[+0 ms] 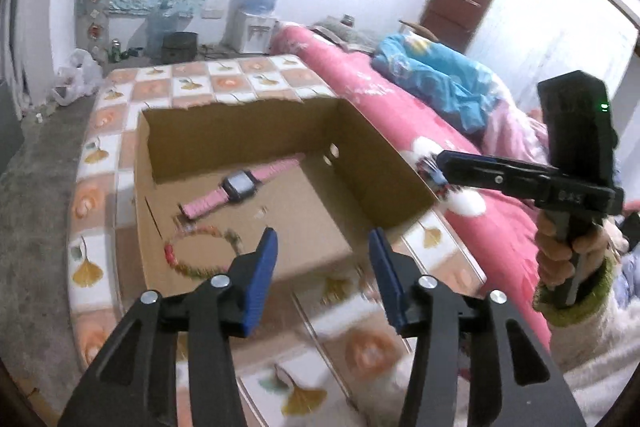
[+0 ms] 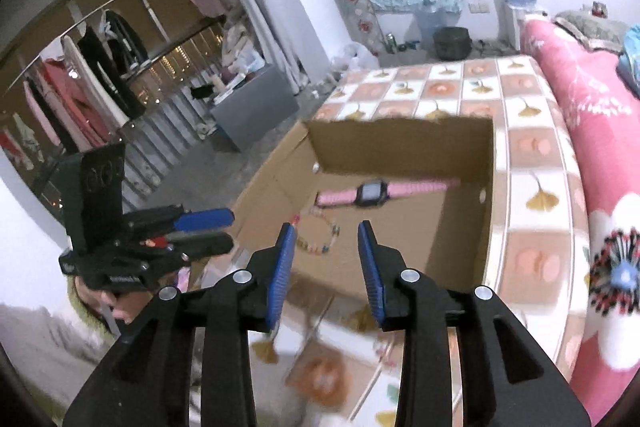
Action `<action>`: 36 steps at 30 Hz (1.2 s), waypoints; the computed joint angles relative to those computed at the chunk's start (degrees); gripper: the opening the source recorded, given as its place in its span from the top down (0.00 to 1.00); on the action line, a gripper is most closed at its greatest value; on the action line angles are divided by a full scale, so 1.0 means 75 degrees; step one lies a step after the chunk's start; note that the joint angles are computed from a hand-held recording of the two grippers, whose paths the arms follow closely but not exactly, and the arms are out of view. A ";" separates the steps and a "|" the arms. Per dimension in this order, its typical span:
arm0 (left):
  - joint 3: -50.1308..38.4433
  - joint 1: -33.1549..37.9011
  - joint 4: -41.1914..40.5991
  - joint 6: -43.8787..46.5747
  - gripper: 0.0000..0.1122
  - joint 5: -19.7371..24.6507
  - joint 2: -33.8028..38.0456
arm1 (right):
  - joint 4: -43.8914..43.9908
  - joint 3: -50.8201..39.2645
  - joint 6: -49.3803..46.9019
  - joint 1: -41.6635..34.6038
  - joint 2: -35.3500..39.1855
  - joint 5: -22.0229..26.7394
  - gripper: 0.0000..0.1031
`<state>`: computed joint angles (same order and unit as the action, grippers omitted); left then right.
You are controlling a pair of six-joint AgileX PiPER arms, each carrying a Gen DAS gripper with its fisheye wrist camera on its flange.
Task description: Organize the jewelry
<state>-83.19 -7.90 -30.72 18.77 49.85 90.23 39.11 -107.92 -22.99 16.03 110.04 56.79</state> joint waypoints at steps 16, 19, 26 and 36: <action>0.0507 -0.0097 0.1405 -0.1551 0.55 -0.0556 0.0805 | -0.0138 0.0152 0.0783 -0.0218 0.1050 0.0018 0.68; 0.0644 -0.0193 0.1512 -0.1703 0.55 -0.0696 0.0697 | 0.0298 0.0747 0.0397 -0.0299 0.0754 -0.0215 0.68; 0.2008 -0.0692 0.1711 -0.1924 0.41 -0.1416 -0.0095 | 0.0998 0.3569 -0.0696 -0.0519 -0.0804 -0.1355 0.56; 0.2300 -0.1901 0.3652 -0.4316 0.32 -0.1467 0.0680 | -0.1824 0.5174 0.1488 0.0863 -0.1363 -0.3216 0.56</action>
<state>-65.94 -22.17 -3.33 -13.60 38.84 95.34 25.43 -69.11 -11.83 22.50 99.82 32.67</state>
